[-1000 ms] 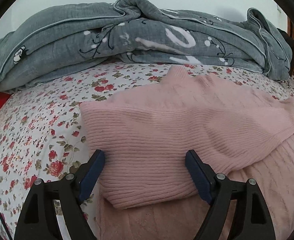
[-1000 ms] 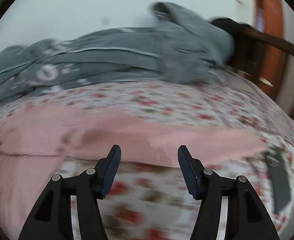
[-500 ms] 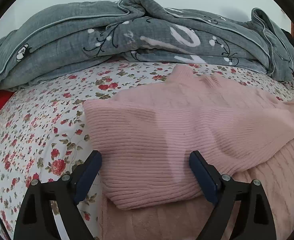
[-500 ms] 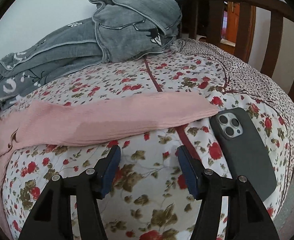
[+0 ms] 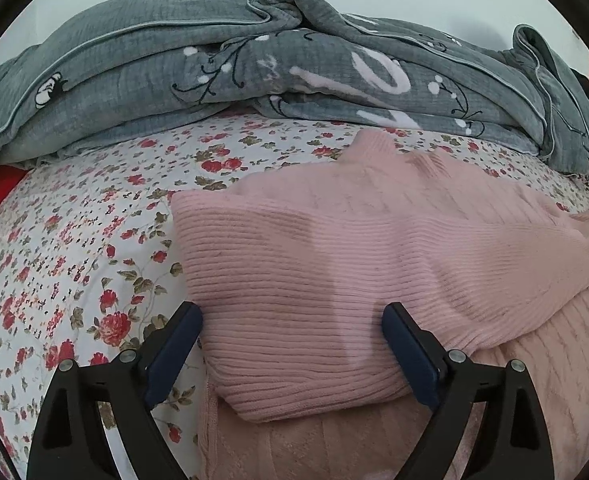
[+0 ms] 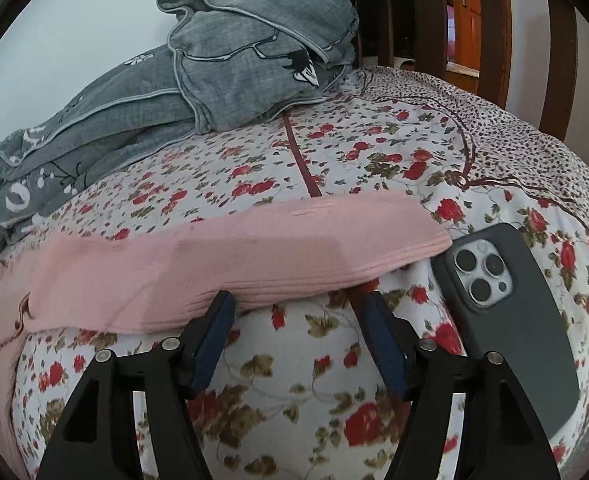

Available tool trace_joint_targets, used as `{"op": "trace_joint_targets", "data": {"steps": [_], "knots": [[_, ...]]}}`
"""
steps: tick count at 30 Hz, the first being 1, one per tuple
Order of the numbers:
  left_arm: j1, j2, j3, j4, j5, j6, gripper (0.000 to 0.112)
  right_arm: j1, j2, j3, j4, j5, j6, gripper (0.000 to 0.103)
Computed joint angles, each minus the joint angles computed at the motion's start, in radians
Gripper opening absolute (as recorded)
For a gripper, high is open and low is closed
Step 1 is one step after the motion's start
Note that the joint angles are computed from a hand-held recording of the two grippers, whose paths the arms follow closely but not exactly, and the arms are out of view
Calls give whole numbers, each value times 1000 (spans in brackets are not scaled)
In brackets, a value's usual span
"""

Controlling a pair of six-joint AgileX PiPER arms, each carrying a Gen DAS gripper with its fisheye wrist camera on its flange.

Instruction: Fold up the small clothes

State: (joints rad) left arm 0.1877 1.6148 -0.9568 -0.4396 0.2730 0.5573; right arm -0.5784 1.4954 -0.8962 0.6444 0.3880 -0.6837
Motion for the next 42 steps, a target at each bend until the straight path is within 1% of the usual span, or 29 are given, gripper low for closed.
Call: {"op": "trace_joint_targets", "data": {"steps": [4, 9, 10, 11, 12, 13, 14, 15, 16, 17, 20, 21, 22, 25, 27, 29, 31, 33, 35, 37, 38, 40, 42], "knots": [[1, 2, -2, -4, 2, 3, 94, -23, 33, -46, 37, 26, -9, 67], [10, 6, -7, -37, 13, 37, 94, -78, 88, -112, 137, 93, -66, 67], [9, 8, -8, -33, 12, 33, 94, -81, 97, -122, 139, 97, -59, 64], [9, 8, -8, -32, 11, 32, 94, -80, 106, -133, 136, 95, -47, 51], [9, 8, -9, -34, 12, 35, 94, -76, 113, -141, 133, 90, -39, 41], [9, 8, -9, -32, 11, 34, 94, -68, 121, -154, 114, 89, -24, 14], [10, 8, -10, -33, 11, 35, 94, -61, 128, -168, 86, 94, -2, 8], [10, 8, -10, -37, 11, 39, 94, -52, 127, -170, 75, 84, 6, 7], [13, 9, -10, -48, 13, 51, 94, -30, 111, -163, 29, 51, 52, 6], [12, 8, -10, -47, 13, 47, 94, 3, 85, -153, -57, 7, 133, 6], [32, 5, -10, -154, 32, 143, 94, 108, 8, -123, -357, -97, 413, 6], [45, 0, -5, -221, 41, 203, 94, 140, -14, -122, -457, -110, 513, 6], [69, -4, -1, -320, 60, 289, 93, 176, -36, -128, -557, -111, 613, 6], [148, -16, 18, -574, 133, 499, 92, 315, -92, -175, -845, -58, 913, 6], [217, -26, 34, -714, 203, 599, 92, 441, -113, -226, -1022, 8, 1113, 6], [286, -49, 62, -834, 257, 684, 92, 594, -120, -278, -1210, 84, 1313, 6], [348, -75, 83, -897, 297, 734, 92, 760, -106, -340, -1356, 170, 1463, 6], [436, -85, 82, -916, 363, 744, 92, 912, -63, -423, -1431, 260, 1539, 6], [515, -72, 61, -911, 410, 728, 92, 1069, -4, -508, -1500, 347, 1606, 6], [600, -44, 28, -888, 452, 695, 92, 1198, 87, -617, -1521, 407, 1632, 6], [622, -29, 14, -877, 450, 680, 92, 1236, 124, -660, -1514, 420, 1629, 6], [672, 2, -18, -851, 459, 651, 92, 1333, 257, -813, -1459, 455, 1586, 6], [698, 23, -37, -834, 451, 639, 92, 1389, 372, -939, -1402, 468, 1541, 6]]}}
